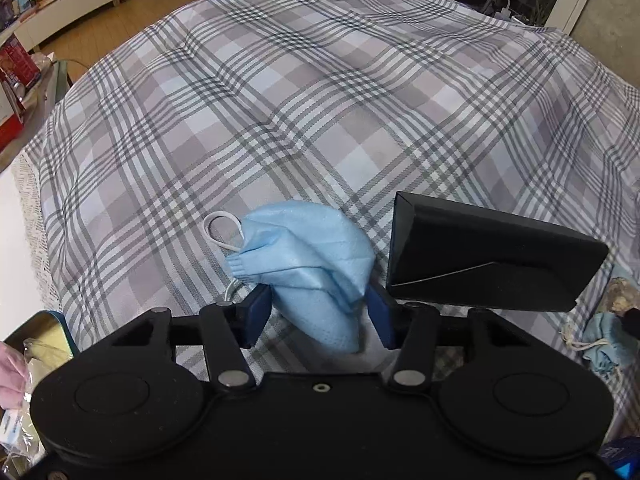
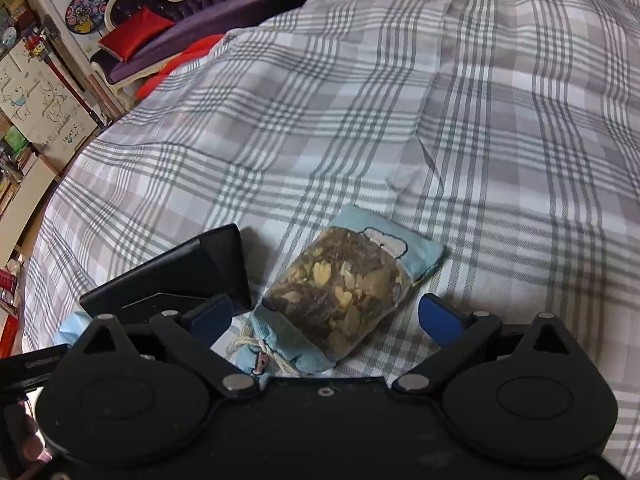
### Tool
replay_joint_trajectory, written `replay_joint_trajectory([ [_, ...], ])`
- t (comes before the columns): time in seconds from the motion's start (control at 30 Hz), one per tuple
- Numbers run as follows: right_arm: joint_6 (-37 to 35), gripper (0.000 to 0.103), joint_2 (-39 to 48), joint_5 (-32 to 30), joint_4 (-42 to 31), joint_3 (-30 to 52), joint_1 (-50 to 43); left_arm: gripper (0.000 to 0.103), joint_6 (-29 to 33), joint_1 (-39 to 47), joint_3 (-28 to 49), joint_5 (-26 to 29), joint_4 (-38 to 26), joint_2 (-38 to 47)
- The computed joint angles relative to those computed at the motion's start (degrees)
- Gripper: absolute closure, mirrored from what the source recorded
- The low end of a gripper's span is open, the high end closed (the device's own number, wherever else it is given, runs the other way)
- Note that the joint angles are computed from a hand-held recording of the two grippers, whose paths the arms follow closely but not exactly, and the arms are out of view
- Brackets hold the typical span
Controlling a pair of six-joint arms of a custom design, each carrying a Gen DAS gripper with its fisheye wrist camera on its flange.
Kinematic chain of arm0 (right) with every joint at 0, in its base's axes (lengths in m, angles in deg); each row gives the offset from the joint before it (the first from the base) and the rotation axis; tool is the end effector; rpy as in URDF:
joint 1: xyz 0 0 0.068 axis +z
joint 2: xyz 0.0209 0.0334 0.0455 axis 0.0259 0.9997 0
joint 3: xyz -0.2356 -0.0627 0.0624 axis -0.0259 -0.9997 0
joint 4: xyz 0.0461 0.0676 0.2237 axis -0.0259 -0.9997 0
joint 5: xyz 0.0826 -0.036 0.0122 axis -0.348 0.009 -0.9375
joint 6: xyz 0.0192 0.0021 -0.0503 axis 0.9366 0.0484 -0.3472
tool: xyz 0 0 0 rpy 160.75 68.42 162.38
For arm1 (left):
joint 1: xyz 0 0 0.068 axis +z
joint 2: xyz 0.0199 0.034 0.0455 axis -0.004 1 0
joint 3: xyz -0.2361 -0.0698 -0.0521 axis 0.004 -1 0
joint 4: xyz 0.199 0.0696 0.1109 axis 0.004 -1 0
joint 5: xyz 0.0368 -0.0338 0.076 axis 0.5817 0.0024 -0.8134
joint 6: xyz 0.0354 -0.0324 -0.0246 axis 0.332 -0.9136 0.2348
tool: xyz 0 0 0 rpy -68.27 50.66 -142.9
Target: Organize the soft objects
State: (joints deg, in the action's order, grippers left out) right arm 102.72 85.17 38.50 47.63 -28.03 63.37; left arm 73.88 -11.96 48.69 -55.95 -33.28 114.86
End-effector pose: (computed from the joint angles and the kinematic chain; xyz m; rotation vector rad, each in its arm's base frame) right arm 0.1392 0.2181 0.1198 1.0320 2.3197 0.0248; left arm 0.2945 -0.0677 0.1145 0.4090 2.6554 -0.2853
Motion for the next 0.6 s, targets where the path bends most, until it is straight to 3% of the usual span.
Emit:
replay_joint_trajectory([
  [0.17, -1.2, 0.003, 0.5, -2.0, 4.5, -1.4, -2.5, 0.057, 0.3, -0.1, -0.7, 0.1, -1.7, -1.9],
  [0.2, -1.6, 0.006, 0.3, -2.4, 5.6, -2.0, -2.8, 0.057, 0.4, 0.0, -1.0, 0.4, -2.0, -2.5],
  [0.27, -2.2, 0.027, 0.2, -3.2, 5.9, -2.0, -3.1, 0.057, 1.1, 0.3, -2.0, 1.2, -2.9, -3.9],
  [0.37, -1.8, 0.044, 0.4, -3.2, 4.4, -1.0, -2.4, 0.057, 2.3, 0.3, -3.9, 1.5, -3.7, -6.7],
  [0.6, 0.9, 0.058, -3.9, -1.6, 1.1, -1.9, -0.2, 0.057, 3.0, 0.2, -8.0, 2.6, -6.9, -13.7],
])
